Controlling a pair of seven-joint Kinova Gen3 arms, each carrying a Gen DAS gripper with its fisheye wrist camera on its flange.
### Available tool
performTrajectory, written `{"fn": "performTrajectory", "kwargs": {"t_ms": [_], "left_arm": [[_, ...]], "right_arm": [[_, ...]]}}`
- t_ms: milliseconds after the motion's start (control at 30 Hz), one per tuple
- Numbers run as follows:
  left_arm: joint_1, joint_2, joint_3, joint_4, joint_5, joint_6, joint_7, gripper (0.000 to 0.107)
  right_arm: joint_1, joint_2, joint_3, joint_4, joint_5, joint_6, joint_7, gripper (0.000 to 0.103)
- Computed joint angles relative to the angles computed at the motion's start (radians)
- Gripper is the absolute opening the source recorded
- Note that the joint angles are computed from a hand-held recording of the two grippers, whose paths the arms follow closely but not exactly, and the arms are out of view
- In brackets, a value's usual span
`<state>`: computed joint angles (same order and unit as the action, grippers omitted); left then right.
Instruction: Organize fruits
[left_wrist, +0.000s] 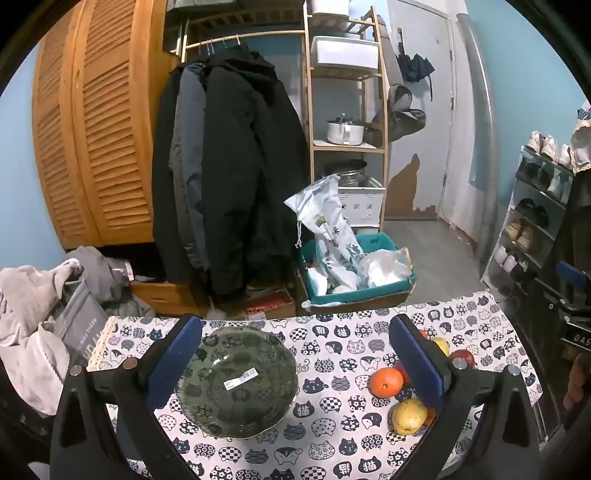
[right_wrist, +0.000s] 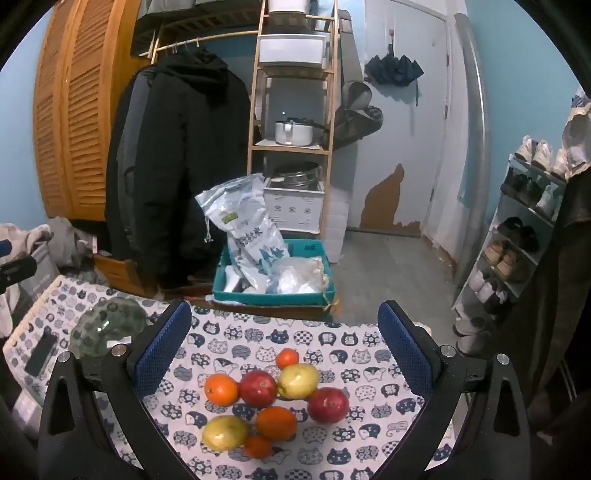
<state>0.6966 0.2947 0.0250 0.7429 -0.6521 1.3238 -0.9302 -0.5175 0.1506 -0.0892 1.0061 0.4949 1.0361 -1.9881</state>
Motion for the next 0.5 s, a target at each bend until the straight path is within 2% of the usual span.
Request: {"fn": "performTrajectory", "kwargs": {"t_ms": [167,267,400,500], "left_arm": [[0.0,0.002,0.001,-0.012,0.007,0.009,-0.002,0.102],[0.005,0.0,-0.001,-0.014,0.003,0.01,0.002,0.102],[0.008,0.002,-0.005,-0.006,-0.01,0.002,0.002,0.102],[0.0,-0.004,-0.001,0.005,0.001,-0.001,-0.001,0.102]], "right_arm": [[0.021,0.0,0.004,0.004,-0.034,-0.008,0.017,0.099],[0.0,0.001,0.003,-0.002,-0.004,0.005,0.006,0.099],[0.032,-0.013,-0.001,0.021,-0.056,-0.035,0.038,0.099],[0.017,-0.013,-0.007,0.016,-0.03,-0.024,0.023,0.099]]}}
